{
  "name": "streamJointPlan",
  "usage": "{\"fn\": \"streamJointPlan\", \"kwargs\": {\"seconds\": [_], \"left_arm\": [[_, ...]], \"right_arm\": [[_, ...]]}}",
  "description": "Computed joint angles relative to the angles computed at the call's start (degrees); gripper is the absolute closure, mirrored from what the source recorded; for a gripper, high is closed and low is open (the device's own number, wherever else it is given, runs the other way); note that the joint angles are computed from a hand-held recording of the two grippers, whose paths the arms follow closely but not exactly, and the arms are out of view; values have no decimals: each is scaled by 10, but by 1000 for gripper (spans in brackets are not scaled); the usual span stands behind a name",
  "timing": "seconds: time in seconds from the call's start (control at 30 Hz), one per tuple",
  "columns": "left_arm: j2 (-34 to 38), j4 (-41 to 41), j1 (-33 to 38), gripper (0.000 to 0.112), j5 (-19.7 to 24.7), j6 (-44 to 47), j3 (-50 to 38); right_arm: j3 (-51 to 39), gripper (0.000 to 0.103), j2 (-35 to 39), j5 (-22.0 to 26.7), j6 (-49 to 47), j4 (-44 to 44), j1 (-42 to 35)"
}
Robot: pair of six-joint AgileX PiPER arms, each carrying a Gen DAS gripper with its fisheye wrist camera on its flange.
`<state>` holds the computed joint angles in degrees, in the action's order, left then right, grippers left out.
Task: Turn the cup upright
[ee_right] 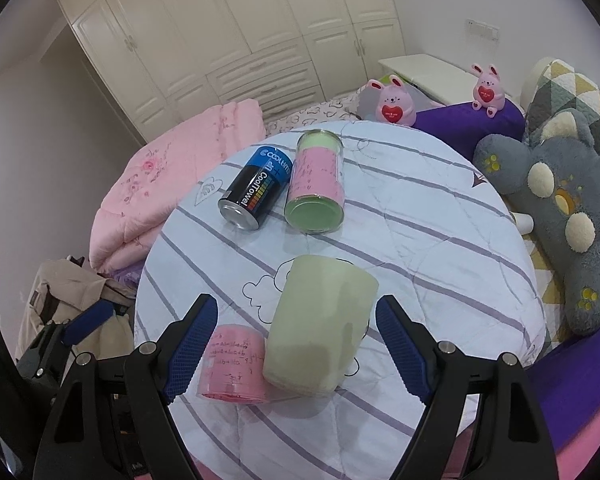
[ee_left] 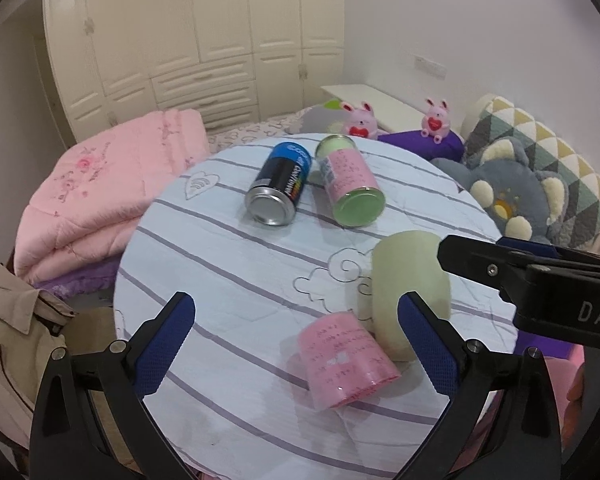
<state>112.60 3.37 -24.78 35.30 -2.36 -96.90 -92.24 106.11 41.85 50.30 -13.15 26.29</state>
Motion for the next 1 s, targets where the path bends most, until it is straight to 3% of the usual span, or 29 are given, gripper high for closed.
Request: {"fn": "streamJointPlan", "kwargs": {"seconds": [0.3,1.0], "left_arm": [[4,-14,11,10,-5,7,-3],[56,-29,17,10,31,34,-60]], "right_arm": [[-13,20,12,11,0,4,-2],[-39,20,59,32,-31,85,-37]]}}
